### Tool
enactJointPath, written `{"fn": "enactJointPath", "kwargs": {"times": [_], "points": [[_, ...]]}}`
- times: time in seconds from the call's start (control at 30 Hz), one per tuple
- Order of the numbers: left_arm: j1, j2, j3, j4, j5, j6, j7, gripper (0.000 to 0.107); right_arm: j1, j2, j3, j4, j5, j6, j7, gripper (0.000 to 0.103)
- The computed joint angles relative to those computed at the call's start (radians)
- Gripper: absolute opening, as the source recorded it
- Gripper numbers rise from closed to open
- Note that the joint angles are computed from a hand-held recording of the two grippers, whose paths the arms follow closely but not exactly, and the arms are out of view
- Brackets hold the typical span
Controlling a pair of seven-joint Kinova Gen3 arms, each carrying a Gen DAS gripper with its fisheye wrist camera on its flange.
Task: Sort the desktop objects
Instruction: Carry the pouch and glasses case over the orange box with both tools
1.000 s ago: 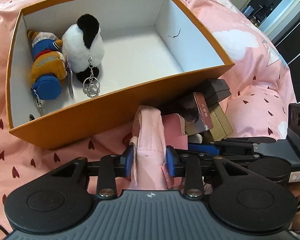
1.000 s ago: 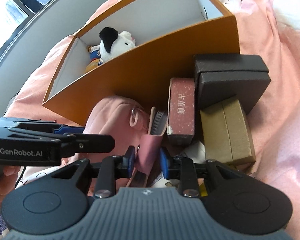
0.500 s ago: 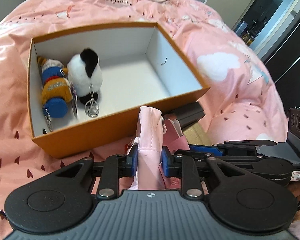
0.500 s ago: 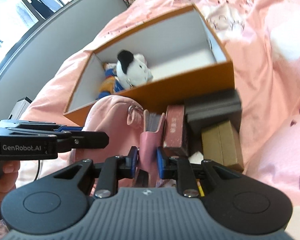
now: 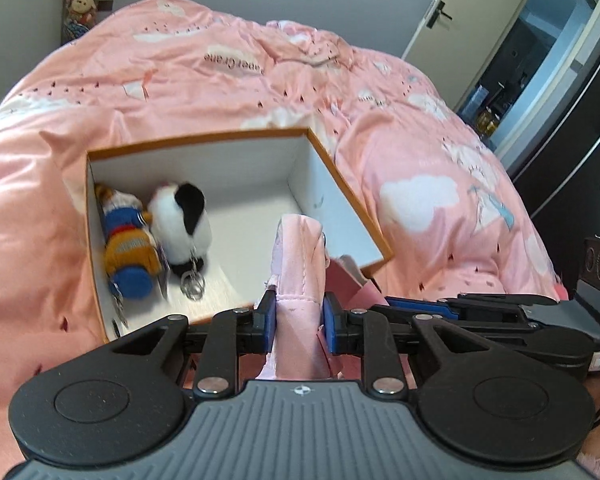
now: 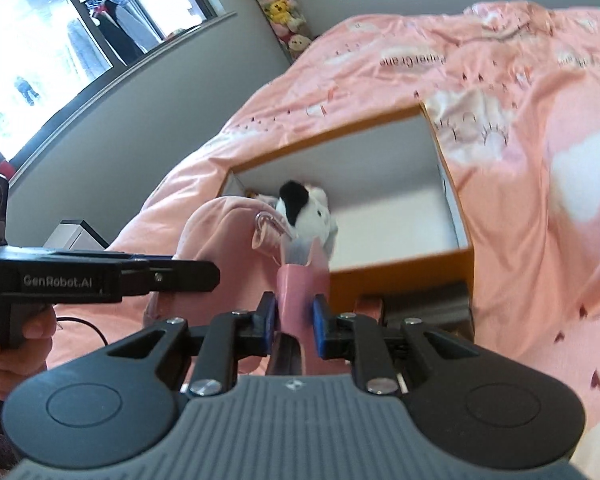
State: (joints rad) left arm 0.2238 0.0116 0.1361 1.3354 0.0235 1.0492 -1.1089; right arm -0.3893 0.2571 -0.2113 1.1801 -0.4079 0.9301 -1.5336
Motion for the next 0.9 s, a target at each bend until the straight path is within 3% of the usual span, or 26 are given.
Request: {"fn": "enactJointPath", "kwargs": {"times": [0.4, 0.53, 0.7, 0.9], "points": [[-0.029, 0.035, -0.024, -0.053, -0.011, -0.040, 0.007, 0.027, -0.005, 0.089, -0.004, -0.184, 0.023, 0.032, 0.027, 0.017], [-0.040, 0.050, -0.032, -0.068, -0.014, -0.046, 0.011, 0.027, -0.041, 0.109, 0.015, -0.244, 0.086, 0.020, 0.022, 0.017], [-0.040, 0.118, -0.043, -0.118, -0.045, -0.022, 0.043, 0.027, -0.084, 0.204, 0.048, -0.391, 0.156, 0.071, -0.031, 0.017], [-0.060, 0.219, -0.053, -0.181, 0.010, 0.003, 0.002, 0.027, -0.123, 0.348, 0.088, -0.604, 0.237, 0.182, -0.130, 0.017]]}}
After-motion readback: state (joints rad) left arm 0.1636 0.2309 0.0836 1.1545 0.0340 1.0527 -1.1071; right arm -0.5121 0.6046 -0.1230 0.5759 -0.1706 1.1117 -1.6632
